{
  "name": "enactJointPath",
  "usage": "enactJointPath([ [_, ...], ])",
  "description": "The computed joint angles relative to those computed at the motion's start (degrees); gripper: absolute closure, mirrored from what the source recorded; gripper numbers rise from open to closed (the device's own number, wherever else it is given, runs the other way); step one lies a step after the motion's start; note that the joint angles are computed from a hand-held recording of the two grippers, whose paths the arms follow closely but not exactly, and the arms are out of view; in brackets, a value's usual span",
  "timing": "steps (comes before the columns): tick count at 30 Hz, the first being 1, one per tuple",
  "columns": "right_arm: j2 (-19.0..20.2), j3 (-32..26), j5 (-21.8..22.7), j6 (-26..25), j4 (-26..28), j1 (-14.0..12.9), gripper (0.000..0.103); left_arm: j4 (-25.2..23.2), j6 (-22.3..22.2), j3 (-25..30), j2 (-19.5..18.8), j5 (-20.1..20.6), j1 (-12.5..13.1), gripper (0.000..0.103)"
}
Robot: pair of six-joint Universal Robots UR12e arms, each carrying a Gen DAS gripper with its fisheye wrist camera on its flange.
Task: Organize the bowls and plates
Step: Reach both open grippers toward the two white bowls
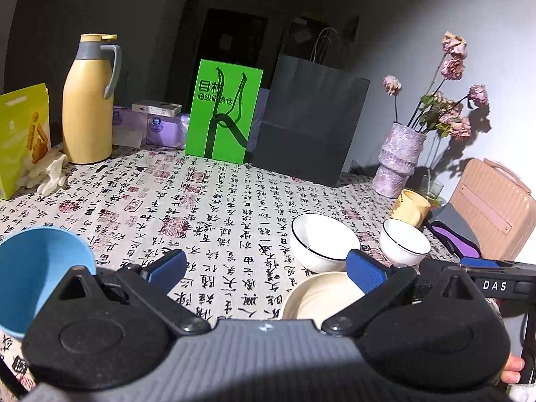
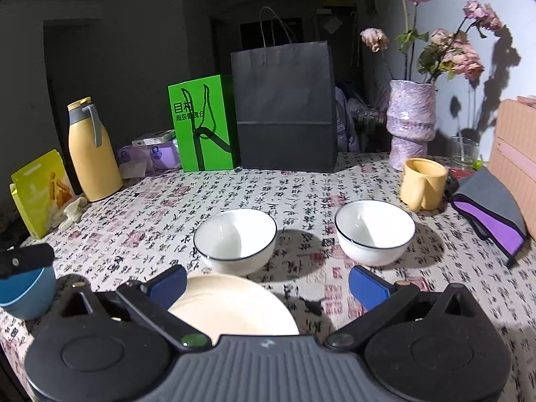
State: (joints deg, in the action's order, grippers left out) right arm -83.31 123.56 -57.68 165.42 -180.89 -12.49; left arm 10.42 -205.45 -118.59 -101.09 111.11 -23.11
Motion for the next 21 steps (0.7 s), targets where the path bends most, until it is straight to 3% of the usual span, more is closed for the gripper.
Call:
enactJointPath([
  [15, 6.7, -12.4, 2.0, -1.6, 12.1, 2.9, 0.000, -8.8, -1.5, 7.6, -4.3, -1.2, 1.8, 0.000],
  [21, 9.7, -17.0, 3.5, -1.6, 18.0, 3.7, 0.000, -14.6, -5.9, 11.1, -6.0, 0.0, 2.0, 0.000],
])
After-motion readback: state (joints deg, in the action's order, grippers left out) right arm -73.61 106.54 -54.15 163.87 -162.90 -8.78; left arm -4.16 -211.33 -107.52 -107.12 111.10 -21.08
